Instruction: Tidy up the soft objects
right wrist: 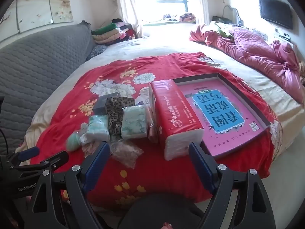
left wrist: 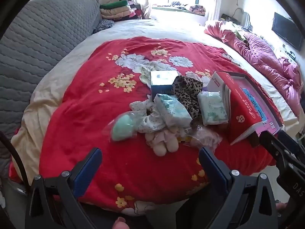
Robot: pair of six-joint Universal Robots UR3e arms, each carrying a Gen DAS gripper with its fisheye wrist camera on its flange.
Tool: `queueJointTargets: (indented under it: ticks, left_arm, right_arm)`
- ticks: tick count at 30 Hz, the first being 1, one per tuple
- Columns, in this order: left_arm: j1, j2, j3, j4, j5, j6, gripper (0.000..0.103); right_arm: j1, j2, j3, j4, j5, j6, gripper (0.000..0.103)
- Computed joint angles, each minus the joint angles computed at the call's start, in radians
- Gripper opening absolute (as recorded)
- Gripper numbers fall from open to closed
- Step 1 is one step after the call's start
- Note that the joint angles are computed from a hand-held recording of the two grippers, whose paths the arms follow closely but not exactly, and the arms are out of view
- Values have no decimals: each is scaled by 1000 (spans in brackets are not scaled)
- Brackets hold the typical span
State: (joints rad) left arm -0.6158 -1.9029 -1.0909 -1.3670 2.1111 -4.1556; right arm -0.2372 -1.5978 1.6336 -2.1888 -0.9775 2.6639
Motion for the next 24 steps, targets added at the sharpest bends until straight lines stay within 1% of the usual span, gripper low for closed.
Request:
queueJointTargets:
  ticks: [3, 4, 6, 8, 9, 12, 22, 24]
  left_arm:
    - [5, 17, -22, -1, -6, -4, 102]
    - [-11, -2, 7, -24, 16, -17, 102]
    - [-7, -5, 22, -45, 12, -24, 102]
    - [-2, 9, -6, -29, 7, -25, 102]
    - [-1, 18, -23, -14, 5, -25, 102]
    - [1, 23, -29, -15, -1, -32, 102]
    - [-2, 9, -9, -26, -10, -36, 102]
    - [-2, 3, 0, -37, -10, -40, 102]
  right_arm:
    - [8, -8, 10, -9, -6, 12, 85]
    - [11, -11, 14, -15, -8, 17, 85]
    - [17, -17, 21, -27, -10, 29, 85]
    - [24, -18, 20, -29, -13, 43, 85]
    - [46, -10, -8, -19, -24, 29, 85]
    - [41, -10, 8, -29, -24, 15, 85]
    - [33, -23, 25, -42, -20, 12, 85]
    - [40, -17, 20, -54, -43, 34, 85]
